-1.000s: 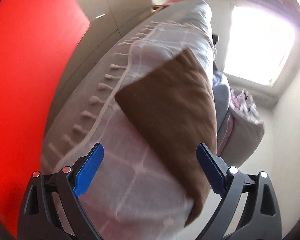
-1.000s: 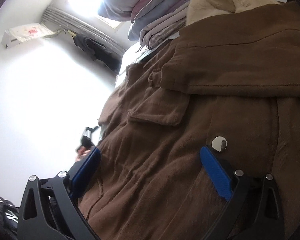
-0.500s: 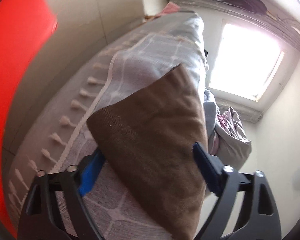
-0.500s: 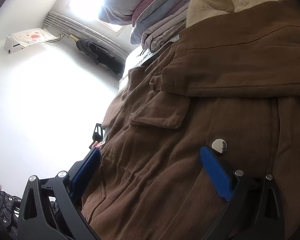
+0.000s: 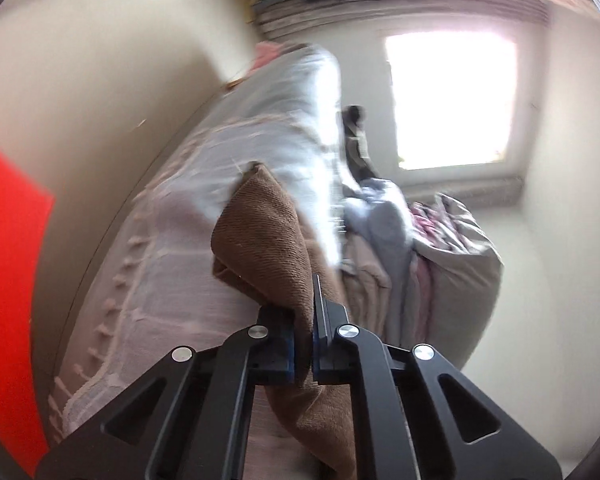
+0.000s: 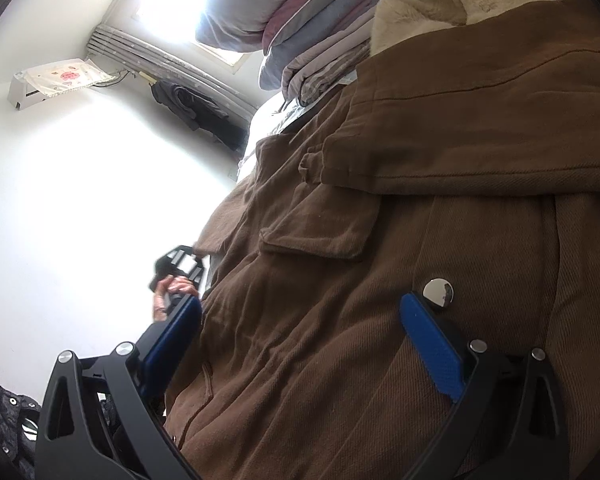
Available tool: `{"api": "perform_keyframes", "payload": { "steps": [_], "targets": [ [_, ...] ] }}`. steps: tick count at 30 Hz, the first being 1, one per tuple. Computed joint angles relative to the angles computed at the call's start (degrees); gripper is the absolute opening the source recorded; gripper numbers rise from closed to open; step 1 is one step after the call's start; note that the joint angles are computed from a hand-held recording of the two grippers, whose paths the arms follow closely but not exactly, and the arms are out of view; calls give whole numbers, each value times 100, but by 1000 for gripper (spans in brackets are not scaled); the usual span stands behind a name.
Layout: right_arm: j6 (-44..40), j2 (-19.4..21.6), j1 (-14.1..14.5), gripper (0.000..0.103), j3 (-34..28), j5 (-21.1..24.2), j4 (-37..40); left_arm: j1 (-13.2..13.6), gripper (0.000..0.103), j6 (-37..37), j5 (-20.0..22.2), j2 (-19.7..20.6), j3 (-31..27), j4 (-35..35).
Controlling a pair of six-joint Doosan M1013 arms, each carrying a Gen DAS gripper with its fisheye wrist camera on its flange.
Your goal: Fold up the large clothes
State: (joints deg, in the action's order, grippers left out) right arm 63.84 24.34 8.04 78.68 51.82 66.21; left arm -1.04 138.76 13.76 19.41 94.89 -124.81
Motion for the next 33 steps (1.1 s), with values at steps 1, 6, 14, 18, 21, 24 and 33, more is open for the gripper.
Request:
{"api": "perform_keyframes", "payload": {
  "steps": [1,6,14,18,21,24,33],
  "targets": [
    [95,10,-13,96,-23,42,2,-27,4,149,-14,-62,-90,41],
    [867,-42,-222,96,116,127,776,-290,4,-723,110,-159,-912,1911],
    [235,-700,-749,96,805,-432,2546,-1337,4,-2222,869,414,-2771,4347],
    [-604,-1150,-1118,96,1377,-620,3808,-2015,4,-3077,1463,961,-3618,5685],
    [-871,-1314,-1328,96,1768,-707,4609,-2520,4,-4036,2019,1532,-4285,6929],
    [-877,-1350,-1435,96,1998,-709,5106,-2948,4,-5277,3132,2266,-5202,8814],
    [-846,-1251,-1429,96,2004,-102,5437,-3374,21,-5677,4865,2862,-6129,10643]
  ]
}}
